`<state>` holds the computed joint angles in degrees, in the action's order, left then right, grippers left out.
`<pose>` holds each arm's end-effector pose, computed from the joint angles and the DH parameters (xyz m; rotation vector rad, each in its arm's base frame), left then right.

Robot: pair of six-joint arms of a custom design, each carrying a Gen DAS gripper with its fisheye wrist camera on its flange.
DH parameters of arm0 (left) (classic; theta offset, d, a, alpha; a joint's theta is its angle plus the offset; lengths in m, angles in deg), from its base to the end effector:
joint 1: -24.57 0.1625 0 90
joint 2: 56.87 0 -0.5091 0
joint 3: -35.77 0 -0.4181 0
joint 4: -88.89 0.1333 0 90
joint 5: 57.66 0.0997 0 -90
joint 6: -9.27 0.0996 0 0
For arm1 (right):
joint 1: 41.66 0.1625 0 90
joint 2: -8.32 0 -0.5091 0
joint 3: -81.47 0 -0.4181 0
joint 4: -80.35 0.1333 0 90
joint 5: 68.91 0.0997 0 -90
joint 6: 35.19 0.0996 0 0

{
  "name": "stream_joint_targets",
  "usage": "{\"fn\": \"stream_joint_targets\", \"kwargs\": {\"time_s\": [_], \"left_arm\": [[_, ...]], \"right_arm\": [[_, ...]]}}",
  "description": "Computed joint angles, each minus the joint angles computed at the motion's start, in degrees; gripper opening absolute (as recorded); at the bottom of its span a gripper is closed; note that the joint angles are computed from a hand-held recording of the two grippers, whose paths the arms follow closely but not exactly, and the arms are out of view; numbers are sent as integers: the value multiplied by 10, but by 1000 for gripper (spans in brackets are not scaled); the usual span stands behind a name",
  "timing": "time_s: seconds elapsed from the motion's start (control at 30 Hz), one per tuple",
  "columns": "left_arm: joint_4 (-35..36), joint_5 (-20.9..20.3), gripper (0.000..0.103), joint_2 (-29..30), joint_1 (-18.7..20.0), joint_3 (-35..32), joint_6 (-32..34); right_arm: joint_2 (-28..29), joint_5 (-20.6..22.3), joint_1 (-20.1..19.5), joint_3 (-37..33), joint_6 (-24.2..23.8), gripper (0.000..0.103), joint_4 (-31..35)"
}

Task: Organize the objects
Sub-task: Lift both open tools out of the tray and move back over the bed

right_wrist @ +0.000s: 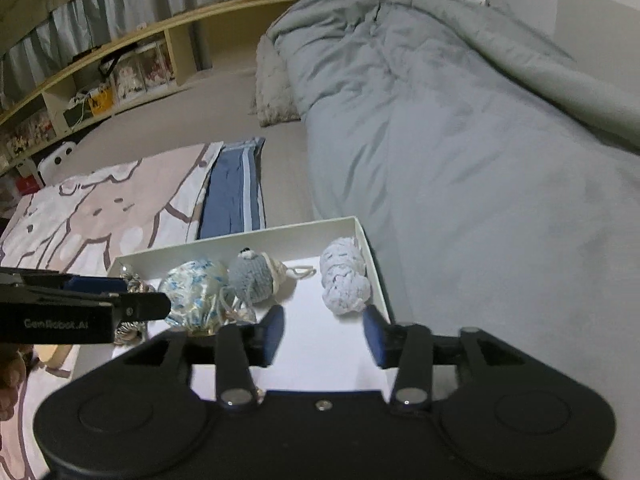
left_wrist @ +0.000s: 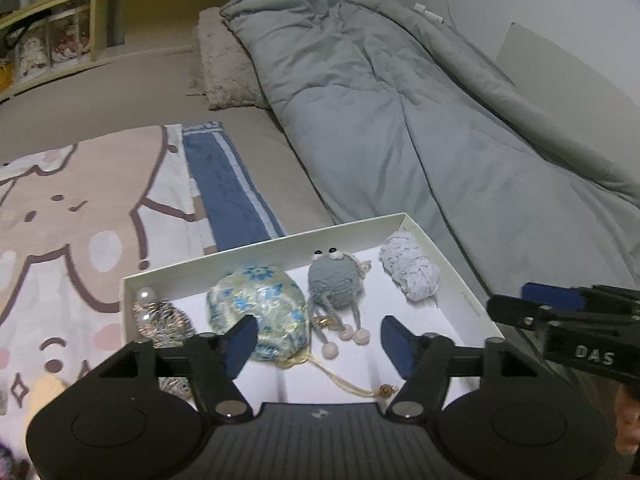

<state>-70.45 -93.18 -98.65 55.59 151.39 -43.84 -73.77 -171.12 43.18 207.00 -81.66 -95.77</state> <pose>-0.3959 -0.4882 0.0346 0.1697 2.3712 -0.9628 0.0656 -0.5209 0.3753 0.7922 -2.4008 0.7707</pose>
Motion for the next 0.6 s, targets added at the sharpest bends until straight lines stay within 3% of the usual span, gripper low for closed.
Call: {"fn": "stream_joint_targets", "kwargs": {"time_s": [0.27, 0.43, 0.6], "left_arm": [[32, 9, 94, -28, -30, 30, -32], [51, 15, 102, -41, -49, 45, -45], [84, 26, 103, -51, -68, 59, -69]], "right_arm": [[-31, -5, 8, 30, 2, 76, -14], [-49, 4, 7, 52, 4, 93, -34], [-66, 2, 13, 73, 0, 98, -47]]}}
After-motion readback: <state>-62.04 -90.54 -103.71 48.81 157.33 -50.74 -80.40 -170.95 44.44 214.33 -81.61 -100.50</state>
